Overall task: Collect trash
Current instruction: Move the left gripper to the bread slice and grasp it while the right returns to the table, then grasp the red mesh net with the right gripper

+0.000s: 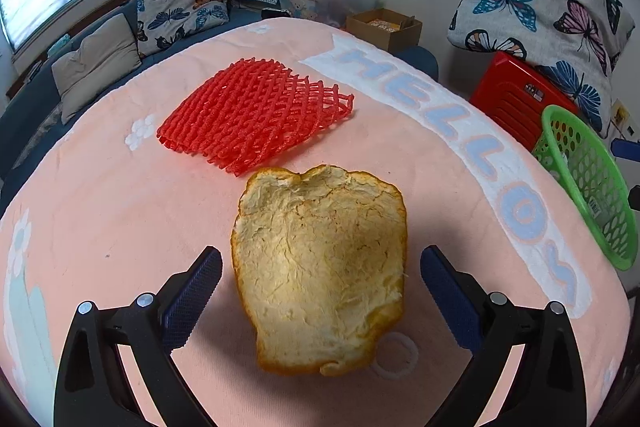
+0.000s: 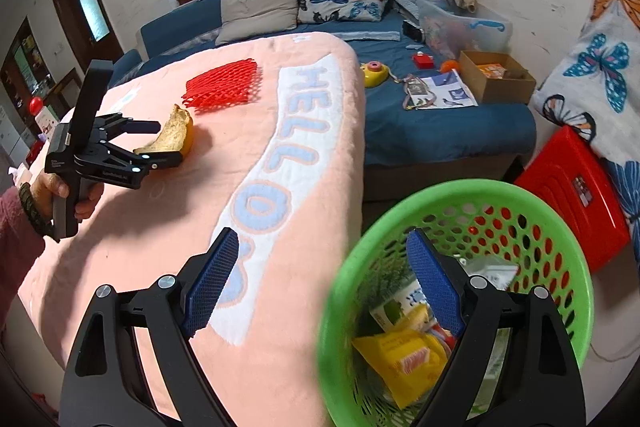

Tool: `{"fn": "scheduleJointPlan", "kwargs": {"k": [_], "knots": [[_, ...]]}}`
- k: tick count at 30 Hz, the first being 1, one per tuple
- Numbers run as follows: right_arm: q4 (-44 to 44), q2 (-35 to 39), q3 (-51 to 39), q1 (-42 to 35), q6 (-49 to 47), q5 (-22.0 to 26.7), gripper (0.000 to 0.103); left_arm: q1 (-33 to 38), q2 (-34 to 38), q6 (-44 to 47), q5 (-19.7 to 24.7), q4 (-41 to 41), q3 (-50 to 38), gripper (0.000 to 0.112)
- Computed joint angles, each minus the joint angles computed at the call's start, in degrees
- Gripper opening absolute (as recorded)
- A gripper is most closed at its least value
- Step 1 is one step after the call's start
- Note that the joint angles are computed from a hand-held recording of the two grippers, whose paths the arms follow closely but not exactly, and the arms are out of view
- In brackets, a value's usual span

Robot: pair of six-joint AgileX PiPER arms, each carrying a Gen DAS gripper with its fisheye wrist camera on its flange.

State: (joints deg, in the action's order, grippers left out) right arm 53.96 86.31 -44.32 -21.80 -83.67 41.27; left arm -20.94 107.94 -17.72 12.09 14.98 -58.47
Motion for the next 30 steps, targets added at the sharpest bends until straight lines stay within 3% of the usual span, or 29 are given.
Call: {"fn": "scheduleJointPlan", "kwargs": {"k": [2,7,11,19,24,28,30], "knots": [[-0.04,0.44,-0.41,1.28,0.48,-0.46,0.086,0.13,0.96,3.48,0.14,-3.35,-0.68,0.096],[-0.49,1.87,-1.80,4.83,2.09,-2.11,0.085,0.34,2.54,2.27,-1.13,-2.14,-0.85,0.095],[-0.89,2.82,-2.77,7.41,3.10,-3.34,0.085,-0.08,2.17,-7.17,-2.72,7.61,0.49,0.080],[-1.39,5.34,-5.00,12.79,5.40,-5.48,0.085,-0.47,-0.85,-18.01,-3.30,18.14,3.11,0.065],[-1.10,7.34,-6.79,16.16,6.43,-6.76,0.085,-0.38,-2.60,-18.77,-1.90,18.78,4.06,0.060],[-2.17,9.59,-9.48,18.89,8.34,-7.82,0.085,2.08,-5.52,-11.94,-2.79,10.75,7.05,0.057],[-2.55,11.09,-11.04,20.37,9.47,-8.29,0.085,2.96,-7.07,-13.27,-2.96,12.25,8.78,0.057]]}}
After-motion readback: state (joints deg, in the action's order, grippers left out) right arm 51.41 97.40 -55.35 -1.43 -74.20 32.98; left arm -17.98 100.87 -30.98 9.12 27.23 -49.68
